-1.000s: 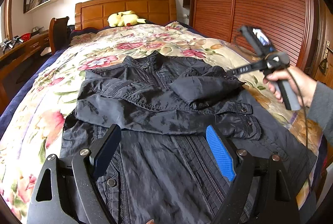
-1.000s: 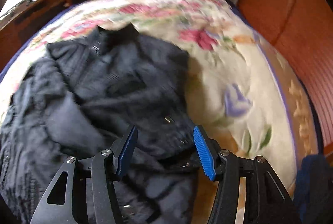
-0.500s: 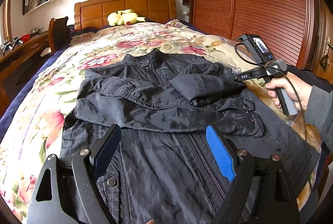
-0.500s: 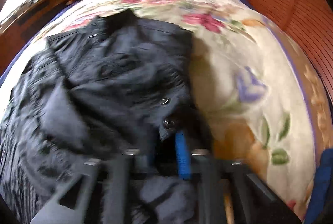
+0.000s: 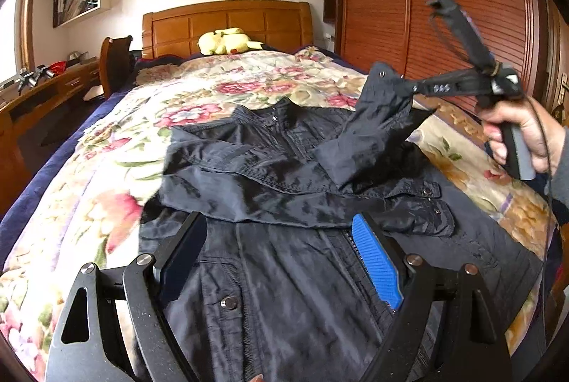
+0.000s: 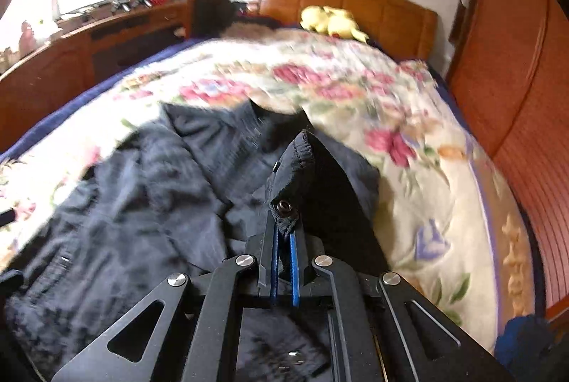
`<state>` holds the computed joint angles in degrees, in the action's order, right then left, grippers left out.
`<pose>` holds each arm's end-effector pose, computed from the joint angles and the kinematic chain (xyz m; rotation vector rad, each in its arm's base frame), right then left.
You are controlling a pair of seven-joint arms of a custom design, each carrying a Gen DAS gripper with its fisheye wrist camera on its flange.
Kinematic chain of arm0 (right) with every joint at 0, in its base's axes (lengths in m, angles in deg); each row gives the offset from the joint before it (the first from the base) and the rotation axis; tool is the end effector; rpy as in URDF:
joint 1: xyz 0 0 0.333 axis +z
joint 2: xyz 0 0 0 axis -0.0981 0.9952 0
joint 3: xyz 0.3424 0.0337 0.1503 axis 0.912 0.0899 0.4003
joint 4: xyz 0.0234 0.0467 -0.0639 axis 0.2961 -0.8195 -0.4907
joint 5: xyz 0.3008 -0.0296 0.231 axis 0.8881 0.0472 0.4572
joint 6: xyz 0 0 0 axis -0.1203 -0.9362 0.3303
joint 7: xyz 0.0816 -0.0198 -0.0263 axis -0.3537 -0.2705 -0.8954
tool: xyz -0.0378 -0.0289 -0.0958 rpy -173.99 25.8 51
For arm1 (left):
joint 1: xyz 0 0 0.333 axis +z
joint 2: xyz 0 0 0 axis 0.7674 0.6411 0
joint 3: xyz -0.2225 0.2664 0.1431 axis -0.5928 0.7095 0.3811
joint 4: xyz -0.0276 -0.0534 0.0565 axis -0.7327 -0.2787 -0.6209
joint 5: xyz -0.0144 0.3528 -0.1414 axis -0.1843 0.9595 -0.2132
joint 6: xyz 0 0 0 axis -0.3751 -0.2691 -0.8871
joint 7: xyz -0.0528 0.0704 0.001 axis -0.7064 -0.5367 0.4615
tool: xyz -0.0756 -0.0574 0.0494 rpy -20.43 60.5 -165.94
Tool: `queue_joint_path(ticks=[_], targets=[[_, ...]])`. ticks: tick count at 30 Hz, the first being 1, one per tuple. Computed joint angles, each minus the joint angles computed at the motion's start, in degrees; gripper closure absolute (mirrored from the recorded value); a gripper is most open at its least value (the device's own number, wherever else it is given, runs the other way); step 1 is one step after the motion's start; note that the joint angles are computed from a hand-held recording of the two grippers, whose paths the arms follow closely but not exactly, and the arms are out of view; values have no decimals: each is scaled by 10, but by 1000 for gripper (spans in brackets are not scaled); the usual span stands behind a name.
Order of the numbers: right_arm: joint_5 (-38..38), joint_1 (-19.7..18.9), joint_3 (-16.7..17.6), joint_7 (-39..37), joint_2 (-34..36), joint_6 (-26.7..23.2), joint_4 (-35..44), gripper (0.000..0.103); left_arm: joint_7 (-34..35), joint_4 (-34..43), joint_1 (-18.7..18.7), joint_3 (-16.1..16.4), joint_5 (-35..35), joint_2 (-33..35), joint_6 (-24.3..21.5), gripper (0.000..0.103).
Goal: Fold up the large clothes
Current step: 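Regrasp the folded cuff with the right tool, adjust it, and open, then move the left tool over the jacket body toward the hem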
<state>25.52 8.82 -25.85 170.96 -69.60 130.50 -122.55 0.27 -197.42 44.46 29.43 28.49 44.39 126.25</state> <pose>0.5148 0.2388 0.6386 -1.9185 1.1536 -0.8514 0.3808 -0.1445 0.5520 -1.4584 1.8295 -1.0299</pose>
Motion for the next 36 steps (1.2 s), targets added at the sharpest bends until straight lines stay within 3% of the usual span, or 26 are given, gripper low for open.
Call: queue_joint_path(ticks=[9,12,14,17,20,22,25,31,36], targets=[[71,45,43,-42,-53,4,-52,98,16,-32,-12,54,-5,-45,5,19],[158,91,25,-102,-58,-4,-64,98,20,-38,-8,61,-8,-53,4,19],[175,96,29,-120,-57,-10,-63,97,24,-43,-4,66,-10,-59,4,19],[157,85,48,-122,-64,-14,-66,88,29,-48,5,69,-12,-64,4,19],[210,116,23,-180,-79,-14,-78,84,32,-49,9,74,-15,-65,5,19],[189,91,42,-163,-86,-16,-78,79,33,-49,7,79,-18,-64,6,19],[188,84,47,-164,-93,-11,-82,72,35,-48,7,80,-20,-60,10,19],[125,26,85,-93,-85,7,-95,71,37,-49,13,67,-20,-56,11,19],[101,18,83,-51,-67,7,-103,71,37,-49,16,54,-18,-55,5,19]])
